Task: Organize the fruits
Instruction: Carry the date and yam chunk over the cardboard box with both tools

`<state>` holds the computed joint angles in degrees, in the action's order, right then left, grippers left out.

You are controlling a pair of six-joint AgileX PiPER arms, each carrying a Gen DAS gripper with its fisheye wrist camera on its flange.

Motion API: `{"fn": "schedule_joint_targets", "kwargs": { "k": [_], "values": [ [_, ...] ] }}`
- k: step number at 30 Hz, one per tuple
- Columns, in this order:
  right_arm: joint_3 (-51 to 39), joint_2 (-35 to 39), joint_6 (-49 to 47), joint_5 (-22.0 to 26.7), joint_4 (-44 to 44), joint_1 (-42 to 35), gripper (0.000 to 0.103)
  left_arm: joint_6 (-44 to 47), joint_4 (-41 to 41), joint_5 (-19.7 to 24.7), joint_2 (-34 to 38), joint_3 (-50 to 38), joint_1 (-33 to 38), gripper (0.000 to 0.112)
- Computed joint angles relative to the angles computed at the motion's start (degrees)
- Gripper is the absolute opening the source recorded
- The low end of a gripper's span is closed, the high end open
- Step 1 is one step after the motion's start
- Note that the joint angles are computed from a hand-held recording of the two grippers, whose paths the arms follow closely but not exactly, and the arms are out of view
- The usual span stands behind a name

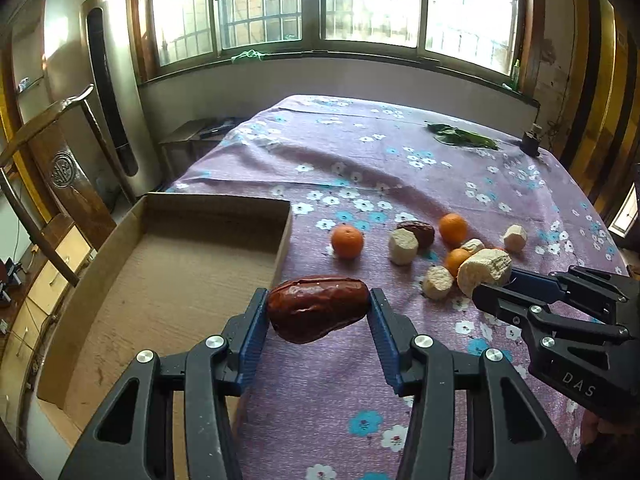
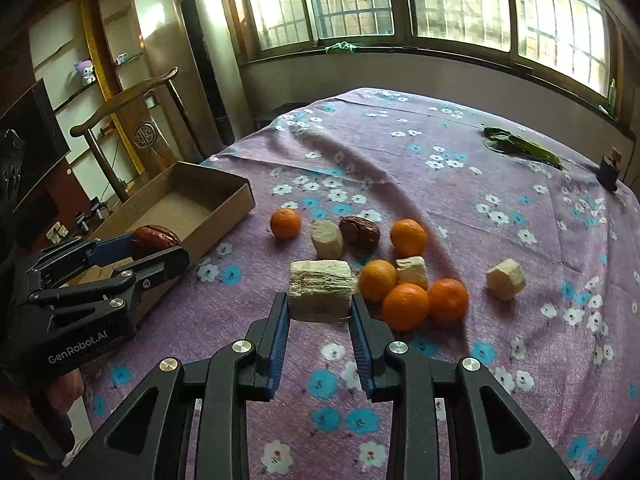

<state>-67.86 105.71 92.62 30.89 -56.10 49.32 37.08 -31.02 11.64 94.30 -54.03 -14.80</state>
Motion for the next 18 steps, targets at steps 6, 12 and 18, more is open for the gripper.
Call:
{"fn": "schedule_joint_targets", "kwargs": {
  "k": [6, 12, 18],
  "values": [
    [-11.19, 6.35, -13.06, 0.17, 8.12, -0.19, 0.032, -0.29, 2.98, 1.08, 0.72, -2.89, 5.09, 0.048],
    [-22.9, 12.94, -26.15, 2.04, 16.78, -0.69, 0.032, -1.97, 5.79, 2.33, 3.97, -7.55, 9.61, 0.048],
    [-34.76, 19.67, -36.12, 4.45, 24.27, -1.5, 0.032, -6.96, 10.41, 5.43, 9.78, -14.5, 12.61, 0.048]
  ]
}}
